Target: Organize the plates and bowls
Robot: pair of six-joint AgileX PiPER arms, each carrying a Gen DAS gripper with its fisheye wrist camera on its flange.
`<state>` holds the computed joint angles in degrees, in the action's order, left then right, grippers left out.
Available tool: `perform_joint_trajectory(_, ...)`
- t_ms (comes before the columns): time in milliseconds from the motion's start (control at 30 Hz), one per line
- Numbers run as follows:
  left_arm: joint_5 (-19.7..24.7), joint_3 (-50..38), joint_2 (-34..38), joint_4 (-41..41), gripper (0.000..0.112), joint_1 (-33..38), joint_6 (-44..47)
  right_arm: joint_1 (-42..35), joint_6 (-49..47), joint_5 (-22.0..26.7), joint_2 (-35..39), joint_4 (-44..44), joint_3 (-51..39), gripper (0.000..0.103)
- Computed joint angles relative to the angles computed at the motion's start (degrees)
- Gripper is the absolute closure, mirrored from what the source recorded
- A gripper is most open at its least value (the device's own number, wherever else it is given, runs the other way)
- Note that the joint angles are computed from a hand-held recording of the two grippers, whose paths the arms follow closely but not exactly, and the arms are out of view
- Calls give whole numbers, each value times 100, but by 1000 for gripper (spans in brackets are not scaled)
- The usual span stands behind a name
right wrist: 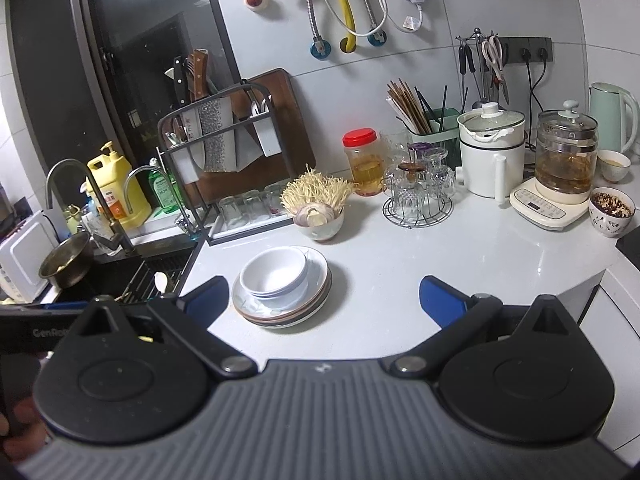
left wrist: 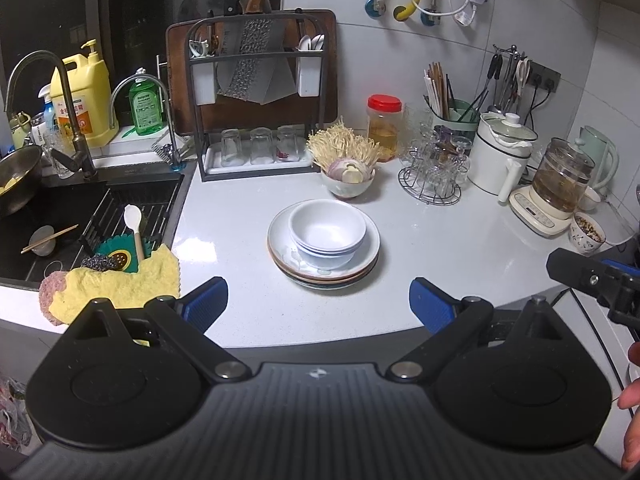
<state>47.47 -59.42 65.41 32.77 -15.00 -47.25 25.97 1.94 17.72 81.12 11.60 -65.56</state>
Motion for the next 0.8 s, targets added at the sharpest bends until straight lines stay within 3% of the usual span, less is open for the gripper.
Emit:
perform_joint_trajectory(600, -76, 124, -211, -214, 13, 158, 104, 200, 532, -78, -45, -503, 36, 0)
perform_joint_trajectory(800, -40, 158, -237, -149, 13, 82, -63, 205, 290, -89, -47, -296, 50, 0)
